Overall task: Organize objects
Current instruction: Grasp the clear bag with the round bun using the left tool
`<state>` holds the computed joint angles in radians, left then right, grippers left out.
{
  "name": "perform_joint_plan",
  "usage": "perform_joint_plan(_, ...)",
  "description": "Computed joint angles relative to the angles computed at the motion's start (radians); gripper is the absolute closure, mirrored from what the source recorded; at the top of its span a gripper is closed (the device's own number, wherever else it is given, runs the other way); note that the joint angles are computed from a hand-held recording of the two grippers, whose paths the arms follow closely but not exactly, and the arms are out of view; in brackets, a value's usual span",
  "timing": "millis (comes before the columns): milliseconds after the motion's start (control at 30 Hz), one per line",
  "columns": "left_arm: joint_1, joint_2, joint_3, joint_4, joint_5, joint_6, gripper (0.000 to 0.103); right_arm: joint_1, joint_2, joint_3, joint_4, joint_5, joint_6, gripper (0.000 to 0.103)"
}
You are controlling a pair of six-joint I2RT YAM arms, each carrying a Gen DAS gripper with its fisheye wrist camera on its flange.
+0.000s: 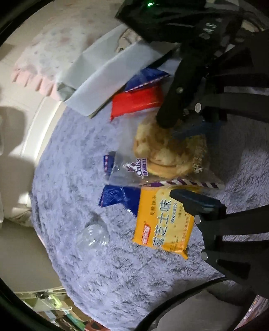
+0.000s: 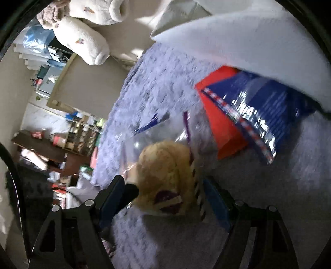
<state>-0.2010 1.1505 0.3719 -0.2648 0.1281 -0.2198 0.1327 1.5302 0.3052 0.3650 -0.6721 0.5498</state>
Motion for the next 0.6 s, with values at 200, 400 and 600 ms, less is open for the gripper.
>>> perform_joint_plan(200,0.011,0.033,0.007,-0.006,0.008,0.005,0.045,-0.047,0.057,0.013,0.005,-0.055,-0.024,0.029)
perform_joint_plan(400,0.038,0.028,-0.004,0.011,0.045,-0.014,0.052,-0.036,0.041,0.008,-0.012,-0.034,-0.046,0.028)
perform_joint_plan(600,0.046,0.007,0.007,-0.038,0.11,-0.023,0.066,-0.058,0.07,0.007,0.016,-0.115,-0.069,0.031)
